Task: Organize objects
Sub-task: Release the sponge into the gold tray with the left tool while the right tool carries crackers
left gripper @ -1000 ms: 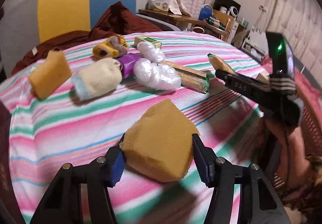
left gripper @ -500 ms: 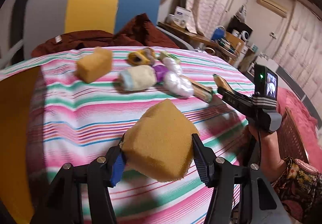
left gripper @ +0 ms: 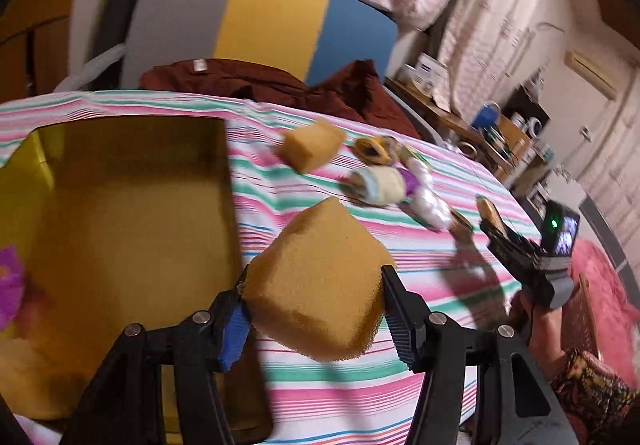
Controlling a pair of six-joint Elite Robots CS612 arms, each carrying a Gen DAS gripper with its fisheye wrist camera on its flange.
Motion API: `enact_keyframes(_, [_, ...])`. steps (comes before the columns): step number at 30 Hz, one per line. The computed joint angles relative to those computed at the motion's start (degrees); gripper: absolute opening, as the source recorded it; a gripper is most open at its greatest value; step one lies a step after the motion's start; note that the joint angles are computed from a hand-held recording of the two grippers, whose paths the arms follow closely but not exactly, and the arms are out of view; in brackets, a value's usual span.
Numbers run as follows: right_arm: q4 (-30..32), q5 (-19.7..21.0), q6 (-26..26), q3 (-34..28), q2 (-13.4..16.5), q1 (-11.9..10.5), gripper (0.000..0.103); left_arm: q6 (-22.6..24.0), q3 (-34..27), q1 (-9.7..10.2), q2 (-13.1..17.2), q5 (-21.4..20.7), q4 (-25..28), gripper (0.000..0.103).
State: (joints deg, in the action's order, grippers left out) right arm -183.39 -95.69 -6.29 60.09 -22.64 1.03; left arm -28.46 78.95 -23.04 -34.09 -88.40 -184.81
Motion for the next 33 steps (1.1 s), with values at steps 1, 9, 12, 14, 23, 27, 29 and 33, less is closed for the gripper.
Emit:
enact_keyframes(1, [-0.1, 0.4, 0.0, 0.4, -0.3, 0.1, 0.040, -0.8, 0.7, 0.30, -0.4, 0.9, 0.0, 0.060])
enact_keyframes(9, [-3.8, 11.3, 4.3, 6.5, -4.4, 1.2, 0.040, -6.3, 3.6, 2.59, -2.1, 4.4, 3.0, 0.060])
enact_keyframes(12, [-5.5, 15.8, 4.2, 7.6, -5.3, 2.1, 0.040, -7.2, 4.5, 3.27, -2.7, 5.2, 5.4, 0.060])
enact_keyframes(14, [-6.2, 18.6, 4.0, 8.0, -5.8, 2.6, 0.040, -7.4, 4.6, 3.79, -3.0, 5.1, 6.8, 0.061])
enact_keyframes(23, [-4.2, 33.8, -0.5, 8.3, -7.7, 5.7, 0.040, -9.0, 4.7, 5.62, -3.9, 8.0, 15.1, 0.061])
enact_keyframes(27, [-1.1, 37.9, -2.8, 7.9, -7.9, 7.3, 0.040, -9.7, 5.0, 6.17, -4.0, 8.7, 16.2, 0.062])
enact_keyframes(29, [0.5, 38.4, -4.0, 7.8, -7.9, 8.1, 0.040, -10.1, 5.3, 6.34, -4.1, 9.2, 15.3, 0.064])
enact_keyframes(33, [6.4, 37.5, -7.2, 6.9, -7.8, 9.8, 0.040, -13.3, 7.5, 7.11, -3.9, 4.6, 4.0, 0.087])
